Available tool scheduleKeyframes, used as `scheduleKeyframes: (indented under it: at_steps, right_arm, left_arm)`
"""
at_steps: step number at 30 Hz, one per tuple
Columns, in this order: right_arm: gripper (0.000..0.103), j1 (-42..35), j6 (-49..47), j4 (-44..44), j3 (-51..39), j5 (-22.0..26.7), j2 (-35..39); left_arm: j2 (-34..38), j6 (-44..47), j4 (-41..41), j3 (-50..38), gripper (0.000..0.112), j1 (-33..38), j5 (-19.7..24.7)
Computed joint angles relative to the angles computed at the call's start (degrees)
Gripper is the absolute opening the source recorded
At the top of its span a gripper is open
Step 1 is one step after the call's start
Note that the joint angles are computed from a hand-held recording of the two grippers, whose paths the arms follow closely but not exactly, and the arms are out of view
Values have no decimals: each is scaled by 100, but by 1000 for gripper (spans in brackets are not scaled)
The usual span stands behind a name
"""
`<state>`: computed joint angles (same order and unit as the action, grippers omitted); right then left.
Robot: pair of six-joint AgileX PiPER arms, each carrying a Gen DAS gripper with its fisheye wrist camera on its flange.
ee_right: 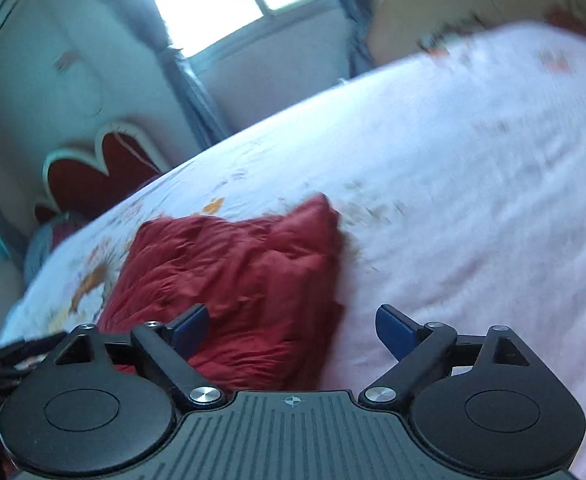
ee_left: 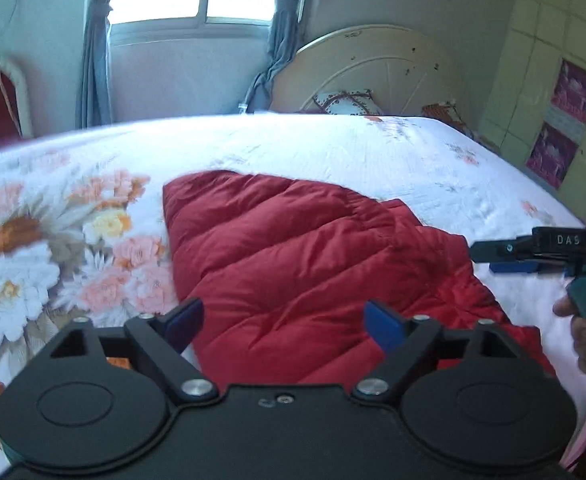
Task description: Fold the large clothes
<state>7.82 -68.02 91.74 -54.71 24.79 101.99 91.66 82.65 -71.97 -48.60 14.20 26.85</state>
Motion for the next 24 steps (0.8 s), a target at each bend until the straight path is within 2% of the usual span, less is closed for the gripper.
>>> scheduleKeyframes:
  at_steps: [2, 5, 7, 10, 12, 14, 22, 24]
  right_arm:
    - [89, -387, -78, 302, -152, 740, 401]
    - [88, -657, -206, 560, -301, 1345, 861]
    - [88, -637, -68, 399, -451, 1344, 1056]
    - [82, -592, -171, 415, -549, 1440, 1194]
    - [71, -564, 0, 238, -710, 1543, 1300]
    - [67, -526, 146, 40, -872, 1589, 1400]
    - [67, -496, 210, -21, -1043, 1683, 1546]
    - [41, -504, 300, -111, -1223, 1868, 1711]
  left_arm:
    - [273, -248, 37, -212, 77, 212, 375]
    - [564, -314, -136, -361, 77, 382, 671]
    - [692, -416, -137, -430, 80, 401, 714]
    - [809, -594, 21, -510, 84, 356, 589]
    - [884, -701, 86, -547, 85, 363, 577]
    - [1000, -826, 101, -610, 86, 416, 646]
    - [1308, -965, -96, -665, 86, 664, 1057]
    - [1351, -901, -194, -667, 81, 716, 1203]
